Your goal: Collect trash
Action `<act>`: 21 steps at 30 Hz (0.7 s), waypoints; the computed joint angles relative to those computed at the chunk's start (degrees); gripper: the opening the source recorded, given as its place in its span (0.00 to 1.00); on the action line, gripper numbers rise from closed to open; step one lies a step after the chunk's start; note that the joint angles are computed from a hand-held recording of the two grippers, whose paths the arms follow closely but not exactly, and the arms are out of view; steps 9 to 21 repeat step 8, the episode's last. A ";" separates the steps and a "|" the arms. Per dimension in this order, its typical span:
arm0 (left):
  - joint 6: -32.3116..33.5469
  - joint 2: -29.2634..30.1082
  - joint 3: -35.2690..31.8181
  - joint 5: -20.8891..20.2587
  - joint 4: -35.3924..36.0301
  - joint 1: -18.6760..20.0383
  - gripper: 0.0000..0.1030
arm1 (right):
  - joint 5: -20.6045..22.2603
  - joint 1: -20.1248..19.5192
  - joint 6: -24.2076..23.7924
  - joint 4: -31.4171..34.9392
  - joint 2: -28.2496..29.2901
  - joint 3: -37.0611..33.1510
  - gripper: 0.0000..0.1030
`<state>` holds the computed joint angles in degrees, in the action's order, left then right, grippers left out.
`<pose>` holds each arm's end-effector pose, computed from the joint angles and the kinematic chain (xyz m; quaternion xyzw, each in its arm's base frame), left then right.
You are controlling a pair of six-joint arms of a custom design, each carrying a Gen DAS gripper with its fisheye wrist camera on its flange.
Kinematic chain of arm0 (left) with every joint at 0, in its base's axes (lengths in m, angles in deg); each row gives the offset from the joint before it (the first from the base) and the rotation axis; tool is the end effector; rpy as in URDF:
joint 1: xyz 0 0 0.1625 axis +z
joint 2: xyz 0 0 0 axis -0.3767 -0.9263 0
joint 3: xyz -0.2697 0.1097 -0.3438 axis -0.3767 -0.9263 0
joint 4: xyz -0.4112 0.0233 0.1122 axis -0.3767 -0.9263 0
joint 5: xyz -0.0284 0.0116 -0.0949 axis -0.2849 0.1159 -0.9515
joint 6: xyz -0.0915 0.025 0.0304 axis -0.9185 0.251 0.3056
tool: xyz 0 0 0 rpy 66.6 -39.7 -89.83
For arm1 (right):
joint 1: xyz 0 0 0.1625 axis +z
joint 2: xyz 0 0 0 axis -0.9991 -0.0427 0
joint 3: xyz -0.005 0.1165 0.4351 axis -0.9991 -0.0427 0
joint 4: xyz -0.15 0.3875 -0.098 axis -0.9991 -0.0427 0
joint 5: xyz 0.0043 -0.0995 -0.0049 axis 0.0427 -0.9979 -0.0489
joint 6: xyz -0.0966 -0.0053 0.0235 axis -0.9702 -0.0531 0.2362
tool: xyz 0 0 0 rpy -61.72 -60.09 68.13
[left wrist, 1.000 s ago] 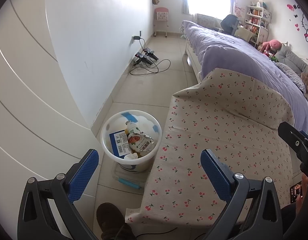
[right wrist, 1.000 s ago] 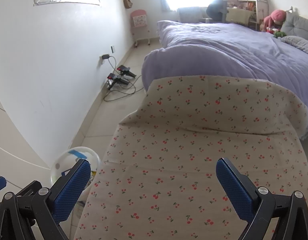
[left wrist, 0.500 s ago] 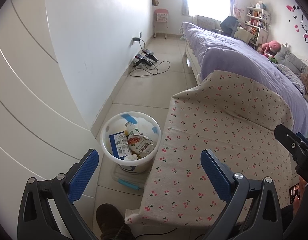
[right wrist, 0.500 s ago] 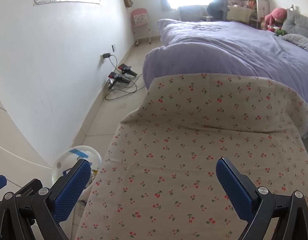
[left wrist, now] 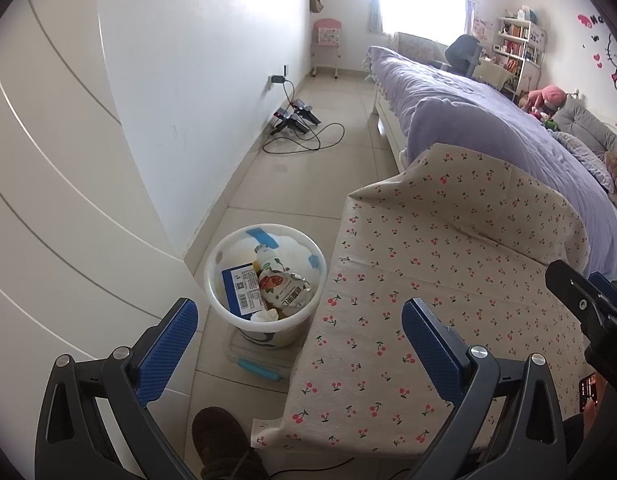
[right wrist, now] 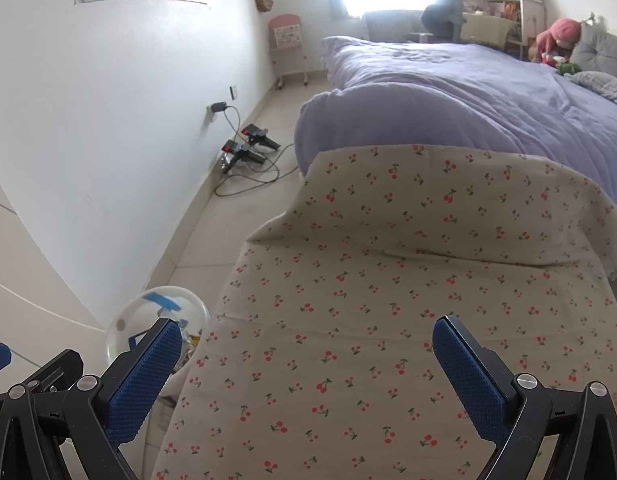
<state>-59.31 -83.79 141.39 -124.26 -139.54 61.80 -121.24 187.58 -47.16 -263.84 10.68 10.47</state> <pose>-0.4720 -0.6625 0.0988 0.2403 0.8741 -0.2899 0.3070 0.1722 -0.6118 0.3966 -0.0165 -0.8041 0.4782 0.3528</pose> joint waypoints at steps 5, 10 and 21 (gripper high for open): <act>0.96 0.39 -0.15 -0.02 -0.72 -0.09 1.00 | 0.14 -0.08 0.18 0.66 -0.21 0.17 1.00; 0.76 0.45 -0.51 -0.96 -0.07 0.09 1.00 | 0.28 -0.12 -0.04 1.37 -0.25 0.29 1.00; 0.76 0.45 -0.51 -0.96 -0.07 0.09 1.00 | 0.28 -0.12 -0.04 1.37 -0.25 0.29 1.00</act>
